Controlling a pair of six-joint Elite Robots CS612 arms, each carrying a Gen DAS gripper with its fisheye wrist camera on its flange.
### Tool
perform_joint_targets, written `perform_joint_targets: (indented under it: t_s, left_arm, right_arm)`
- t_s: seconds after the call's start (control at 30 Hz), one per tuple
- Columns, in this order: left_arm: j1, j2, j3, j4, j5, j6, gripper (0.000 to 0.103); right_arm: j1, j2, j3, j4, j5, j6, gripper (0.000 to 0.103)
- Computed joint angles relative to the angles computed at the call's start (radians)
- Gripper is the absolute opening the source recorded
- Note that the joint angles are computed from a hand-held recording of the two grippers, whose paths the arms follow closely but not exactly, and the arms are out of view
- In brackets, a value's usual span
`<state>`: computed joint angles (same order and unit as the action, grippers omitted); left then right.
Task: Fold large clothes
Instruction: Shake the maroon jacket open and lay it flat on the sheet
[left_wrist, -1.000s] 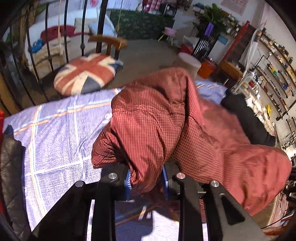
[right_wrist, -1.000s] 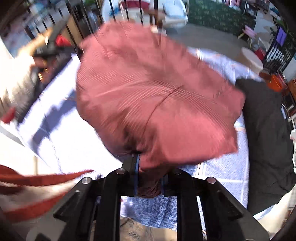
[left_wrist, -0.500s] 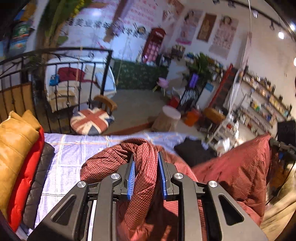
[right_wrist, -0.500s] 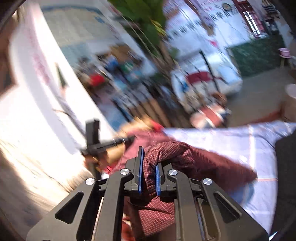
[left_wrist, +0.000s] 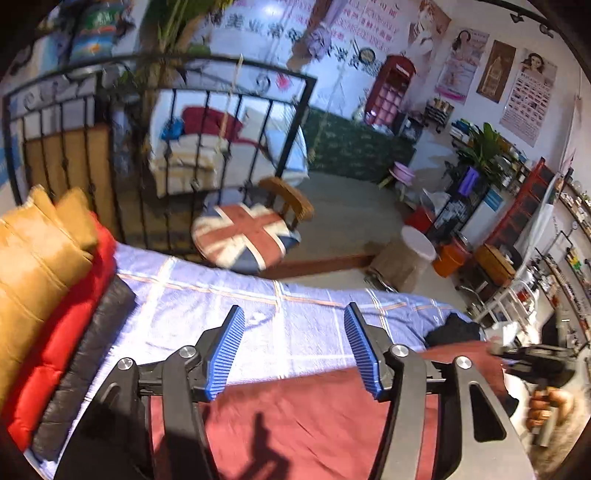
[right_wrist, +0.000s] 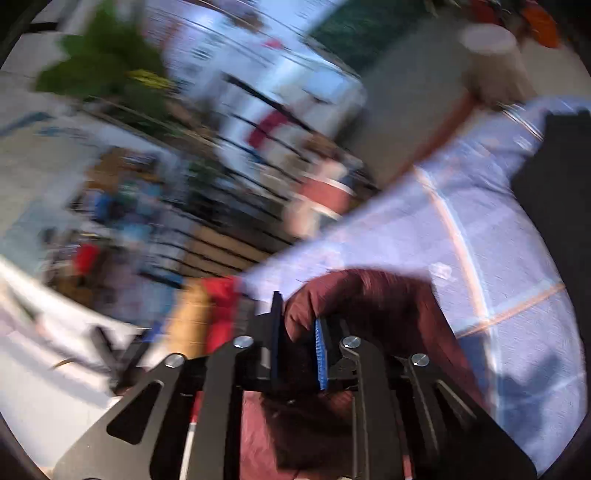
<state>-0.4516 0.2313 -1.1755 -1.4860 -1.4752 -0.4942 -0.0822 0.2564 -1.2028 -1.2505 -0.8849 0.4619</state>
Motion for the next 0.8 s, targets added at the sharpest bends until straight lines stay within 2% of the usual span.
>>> perform_joint_targets:
  t_s: [0.03, 0.07, 0.1, 0.13, 0.17, 0.23, 0.37, 0.47, 0.57, 0.7, 0.8]
  left_arm:
    - [0.001, -0.001, 0.011, 0.026, 0.015, 0.013, 0.068]
    - [-0.001, 0.001, 0.015, 0.054, 0.041, 0.034, 0.071]
    - [0.003, 0.007, 0.012, 0.070, 0.030, 0.052, 0.074]
    - [0.007, 0.017, -0.003, 0.101, 0.014, 0.067, 0.076]
    - [0.009, 0.024, -0.011, 0.126, 0.015, 0.075, 0.078]
    - [0.008, 0.048, -0.054, 0.206, 0.020, 0.074, 0.078]
    - [0.006, 0.100, -0.140, 0.335, -0.071, 0.038, 0.078]
    - [-0.010, 0.137, -0.174, 0.378, -0.118, 0.040, 0.078]
    - [-0.042, 0.165, -0.201, 0.425, -0.100, 0.024, 0.078]
    - [-0.082, 0.171, -0.209, 0.512, 0.016, 0.024, 0.078]
    - [-0.087, 0.179, -0.236, 0.570, 0.111, -0.022, 0.078]
  right_arm:
    - [0.010, 0.004, 0.014, 0.020, -0.090, 0.017, 0.024]
    - [0.016, 0.015, 0.013, 0.018, -0.139, 0.042, 0.035]
    - [0.020, 0.020, 0.017, 0.033, -0.187, 0.068, 0.044]
    - [0.020, 0.027, 0.015, 0.037, -0.195, 0.105, 0.064]
    - [0.017, 0.047, -0.005, 0.026, -0.177, 0.155, 0.067]
    - [0.015, 0.059, -0.036, 0.064, -0.173, 0.144, 0.067]
    - [0.030, 0.064, -0.059, 0.191, -0.175, 0.026, 0.068]
    - [0.041, 0.078, -0.085, 0.302, -0.145, -0.070, 0.068]
    - [0.070, 0.091, -0.090, 0.390, -0.124, -0.159, 0.068]
    - [0.124, 0.097, -0.074, 0.503, -0.112, -0.278, 0.068]
    - [0.146, 0.114, -0.063, 0.476, -0.108, -0.268, 0.066]
